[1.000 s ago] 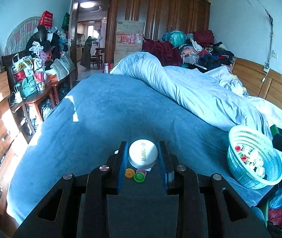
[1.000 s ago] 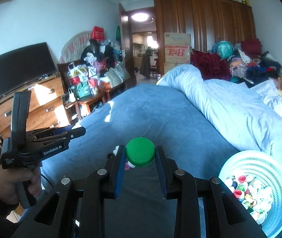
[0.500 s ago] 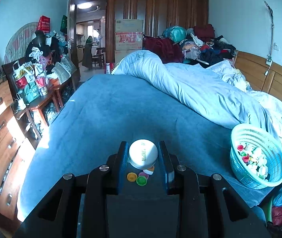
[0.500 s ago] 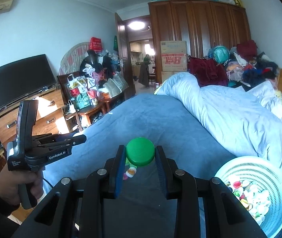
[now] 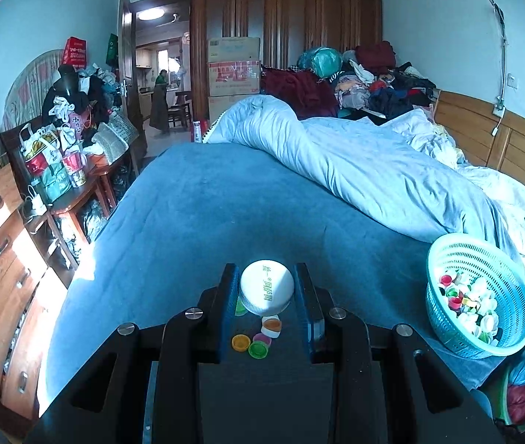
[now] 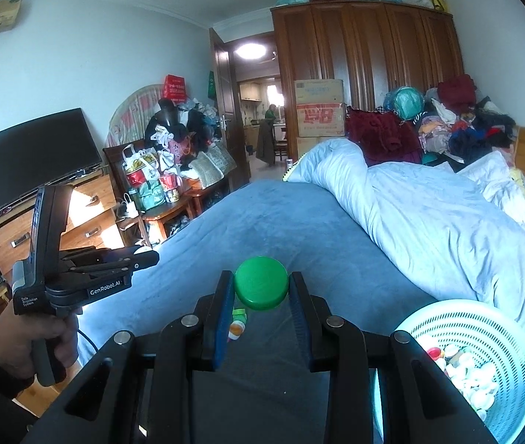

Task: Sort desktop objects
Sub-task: 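Carry both caps over the blue basket and open both tools to drop them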

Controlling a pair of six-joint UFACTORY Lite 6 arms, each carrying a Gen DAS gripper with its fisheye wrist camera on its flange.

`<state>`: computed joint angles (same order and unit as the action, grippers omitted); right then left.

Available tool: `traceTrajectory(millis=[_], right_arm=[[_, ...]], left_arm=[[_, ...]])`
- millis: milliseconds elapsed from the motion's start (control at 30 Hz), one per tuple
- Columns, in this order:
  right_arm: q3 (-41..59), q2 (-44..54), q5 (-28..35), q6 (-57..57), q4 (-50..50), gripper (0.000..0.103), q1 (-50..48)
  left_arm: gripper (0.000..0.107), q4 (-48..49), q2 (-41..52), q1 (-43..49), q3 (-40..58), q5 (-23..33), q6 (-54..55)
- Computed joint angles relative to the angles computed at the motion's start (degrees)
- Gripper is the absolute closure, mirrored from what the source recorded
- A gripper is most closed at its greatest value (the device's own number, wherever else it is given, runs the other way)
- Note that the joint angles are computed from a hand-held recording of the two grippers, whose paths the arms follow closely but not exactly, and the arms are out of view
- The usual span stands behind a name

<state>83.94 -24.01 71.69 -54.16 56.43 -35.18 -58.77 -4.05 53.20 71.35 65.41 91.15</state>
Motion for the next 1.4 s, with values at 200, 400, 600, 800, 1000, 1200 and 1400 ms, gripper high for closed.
traceTrajectory(millis=[200,400,600,800,1000,1200,1400], right_arm=[[0.55,1.22,1.51,-1.82,-0.13,0.071,-3.38],[3.09,4.61,3.67,-4.52,0.38,0.071,-10.65],[8.53,10.83,4.39,-6.73,0.57,0.07,-17.54],[12.04,15.7,5.68,-9.51,2.02,0.07,-25.23],[15.8,21.22,6.21,-10.69,2.36,0.07,-30.97],[20.19,26.74,6.04,-10.81,1.62,0.07,-33.97],[24.3,31.13,4.53,-9.36,-0.15,0.07,-33.49]], left_arm=[[0.082,1.12,-2.63,-3.31,-2.38,-0.96,-0.73],[0.082,1.76,-7.27,-9.03,-6.35,-1.63,-3.21],[0.082,3.6,-14.57,-19.34,-12.11,-4.7,-6.88],[0.082,6.29,-20.23,-33.72,-15.65,-10.74,-14.07],[0.082,11.6,-22.91,-48.84,-16.11,-17.4,-24.41],[0.082,17.88,-21.11,-60.35,-14.5,-22.29,-34.12],[0.082,24.21,-17.91,-68.69,-13.05,-25.87,-42.22]])
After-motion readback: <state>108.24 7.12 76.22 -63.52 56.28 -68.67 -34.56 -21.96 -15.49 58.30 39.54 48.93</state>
